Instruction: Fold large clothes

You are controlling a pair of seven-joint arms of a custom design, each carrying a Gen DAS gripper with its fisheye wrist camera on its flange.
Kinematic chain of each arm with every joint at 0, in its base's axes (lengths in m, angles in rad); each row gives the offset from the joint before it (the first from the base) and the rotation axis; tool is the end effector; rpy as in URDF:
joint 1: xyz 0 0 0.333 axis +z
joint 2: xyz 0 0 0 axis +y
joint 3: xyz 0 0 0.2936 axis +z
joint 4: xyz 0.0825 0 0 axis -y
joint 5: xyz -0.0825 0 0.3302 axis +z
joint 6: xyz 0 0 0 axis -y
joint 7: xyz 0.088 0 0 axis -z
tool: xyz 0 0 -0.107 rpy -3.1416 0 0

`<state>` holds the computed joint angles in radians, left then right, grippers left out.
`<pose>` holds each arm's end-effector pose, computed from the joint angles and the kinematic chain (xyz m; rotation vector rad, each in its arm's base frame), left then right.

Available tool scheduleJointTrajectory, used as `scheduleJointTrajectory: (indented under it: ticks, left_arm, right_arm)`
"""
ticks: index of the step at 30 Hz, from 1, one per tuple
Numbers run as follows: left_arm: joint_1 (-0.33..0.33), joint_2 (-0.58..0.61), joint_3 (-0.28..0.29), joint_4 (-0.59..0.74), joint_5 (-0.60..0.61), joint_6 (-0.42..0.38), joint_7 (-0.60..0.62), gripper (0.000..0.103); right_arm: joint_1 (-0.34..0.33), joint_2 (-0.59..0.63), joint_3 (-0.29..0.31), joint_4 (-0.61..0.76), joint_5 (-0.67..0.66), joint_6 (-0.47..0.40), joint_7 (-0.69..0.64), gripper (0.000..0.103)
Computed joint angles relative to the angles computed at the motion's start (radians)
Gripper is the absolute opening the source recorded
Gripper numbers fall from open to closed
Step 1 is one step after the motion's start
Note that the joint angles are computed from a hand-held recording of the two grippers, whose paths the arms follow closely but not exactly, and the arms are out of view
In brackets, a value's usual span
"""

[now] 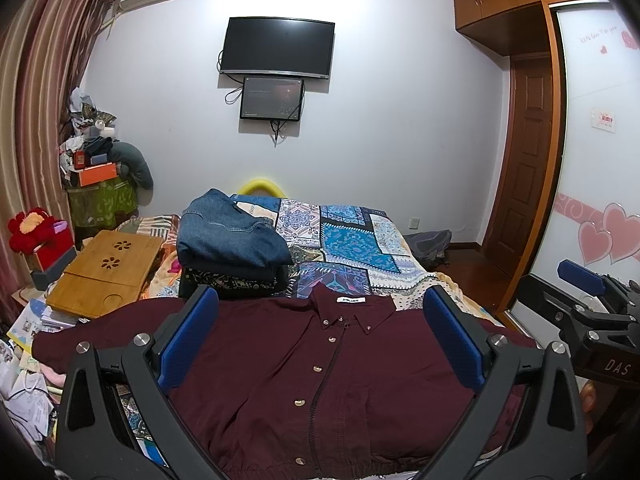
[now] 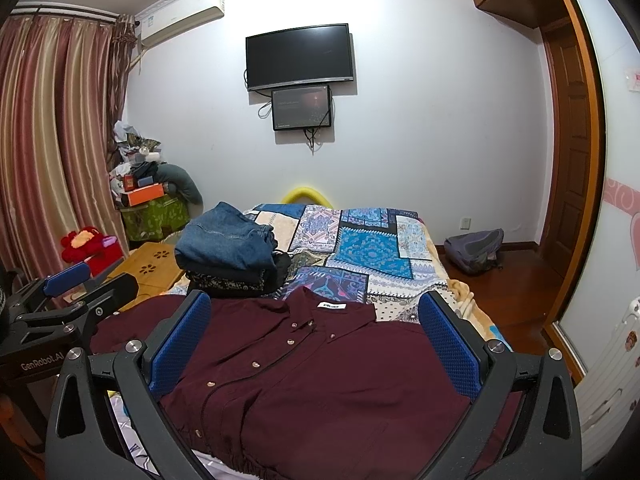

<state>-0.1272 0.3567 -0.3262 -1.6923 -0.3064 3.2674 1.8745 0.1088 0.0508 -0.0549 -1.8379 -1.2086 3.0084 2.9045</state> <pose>0.5999 -0.2177 0.5484 -1.2734 1.7783 -1.3413 0.5521 0.0989 0.5848 -1.3504 1.5824 -1.0173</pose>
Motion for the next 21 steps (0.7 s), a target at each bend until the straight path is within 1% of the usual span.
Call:
scheduleJointTrajectory:
  ticks: [10, 12, 16, 17, 21]
  left_arm:
    - [0.007, 0.003, -0.007, -0.001, 0.002, 0.0, -0.001, 0.103]
    - [0.017, 0.009, -0.018, 0.001, 0.0, 0.001, 0.002, 0.103]
    - [0.011, 0.015, -0.008, 0.005, 0.002, -0.003, 0.0, 0.103]
    - [0.006, 0.021, 0.0, 0.014, 0.003, -0.008, -0.003, 0.103]
    - [-0.038, 0.055, 0.066, 0.068, 0.009, -0.039, -0.032, 0.103]
  right_arm:
    - [0.003, 0.001, 0.001, -0.003, -0.006, -0.007, 0.007, 0.103]
    - [0.003, 0.004, 0.002, -0.001, 0.008, -0.009, -0.004, 0.103]
    - [0.006, 0.018, 0.001, 0.008, 0.041, -0.015, -0.034, 0.103]
    - [0.006, 0.024, 0.0, 0.012, 0.056, -0.018, -0.048, 0.103]
    - [0.012, 0.046, -0.006, 0.024, 0.121, -0.023, -0.107, 0.103]
